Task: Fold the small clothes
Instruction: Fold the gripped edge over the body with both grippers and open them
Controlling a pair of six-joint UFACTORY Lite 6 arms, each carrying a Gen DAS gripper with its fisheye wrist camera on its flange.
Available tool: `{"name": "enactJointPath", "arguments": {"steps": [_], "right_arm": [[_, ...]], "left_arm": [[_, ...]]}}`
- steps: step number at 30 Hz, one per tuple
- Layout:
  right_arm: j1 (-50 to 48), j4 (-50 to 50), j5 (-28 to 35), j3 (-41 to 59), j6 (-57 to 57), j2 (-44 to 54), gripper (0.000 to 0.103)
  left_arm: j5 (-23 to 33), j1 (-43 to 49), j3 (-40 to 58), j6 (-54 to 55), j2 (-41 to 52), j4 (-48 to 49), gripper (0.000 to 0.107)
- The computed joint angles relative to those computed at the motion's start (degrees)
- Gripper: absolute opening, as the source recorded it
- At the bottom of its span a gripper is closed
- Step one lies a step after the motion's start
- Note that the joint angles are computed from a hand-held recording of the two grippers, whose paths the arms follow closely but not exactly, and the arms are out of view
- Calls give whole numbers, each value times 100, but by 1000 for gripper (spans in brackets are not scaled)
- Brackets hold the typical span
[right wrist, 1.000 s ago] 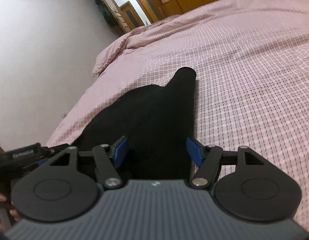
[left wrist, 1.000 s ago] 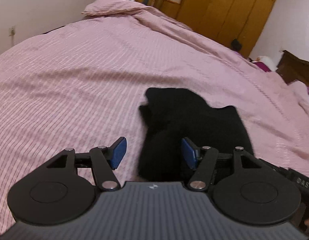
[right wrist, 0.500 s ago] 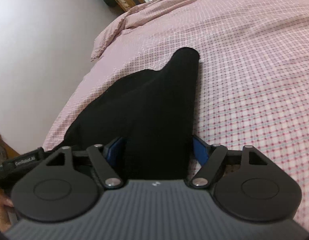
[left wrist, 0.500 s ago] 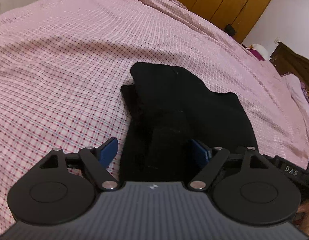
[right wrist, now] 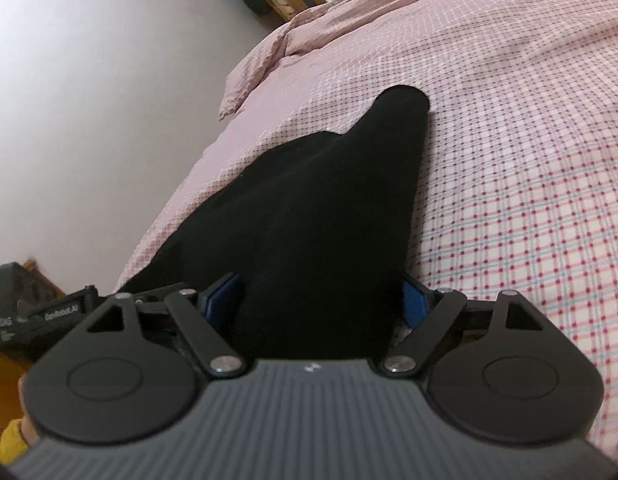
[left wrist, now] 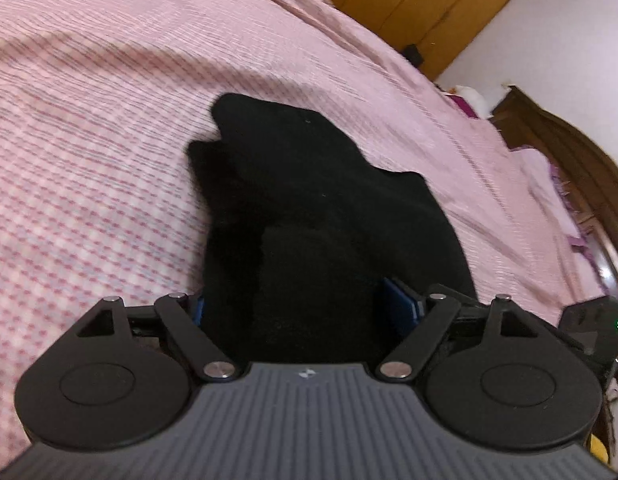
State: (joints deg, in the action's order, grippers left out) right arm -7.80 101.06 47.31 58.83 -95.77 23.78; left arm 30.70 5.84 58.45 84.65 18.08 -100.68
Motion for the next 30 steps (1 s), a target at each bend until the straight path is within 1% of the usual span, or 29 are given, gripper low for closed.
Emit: {"name": "enactJointPath", "arguments": {"steps": [1, 3, 4, 5, 6, 7, 8, 9, 12, 15, 19, 21, 24, 26, 28, 30], "right_arm": [[-1, -90, 41, 108, 130, 74, 83], [26, -105, 120, 307, 285, 245, 83], [45, -84, 151, 396, 342, 326, 81], [80, -76, 122, 470, 404, 369, 74], [106, -86, 85, 526, 476, 385, 62], [116, -132, 84, 635, 608, 440, 56], [95, -195, 134, 700, 811, 461, 49], [64, -286, 196, 745, 1032, 447, 45], [-16, -365, 271, 565, 1126, 84, 41], [-240, -578, 502, 191, 1242, -482, 41], [-939, -1079, 1010, -555, 1389, -1415, 41], [-1337, -1386, 1265, -881, 1426, -1833, 41], [-2101, -1990, 1712, -1422, 1456, -2623, 41], [-2661, -2347, 2042, -1747, 1346, -3083, 41], [-3097, -2633, 2256, -2017, 1225, -3439, 41], [-3599, -2981, 2486, -2309, 1048, -3771, 41]], "left_arm": [[97, 7, 33, 159, 93, -143, 83], [255, 39, 166, 354, 336, -348, 79], [339, 65, 224, 310, 421, -347, 72], [441, 112, 286, 198, 498, -273, 64], [586, 179, 331, 50, 564, -195, 60], [763, 261, 381, -155, 633, -98, 52], [918, 323, 412, -311, 680, -36, 48], [1025, 360, 401, -388, 676, -23, 46], [995, 270, 127, -200, 319, -157, 44], [1105, 170, -297, -227, -156, -261, 44], [1168, -170, -1237, 116, -1077, -707, 44], [1087, -456, -1644, 227, -1501, -936, 44], [764, -1069, -2309, 514, -2265, -1369, 44], [362, -1631, -2728, 874, -2781, -1818, 44], [-163, -2265, -3057, 1216, -3231, -2307, 44], [-669, -2903, -3292, 1750, -3496, -3019, 45]]}}
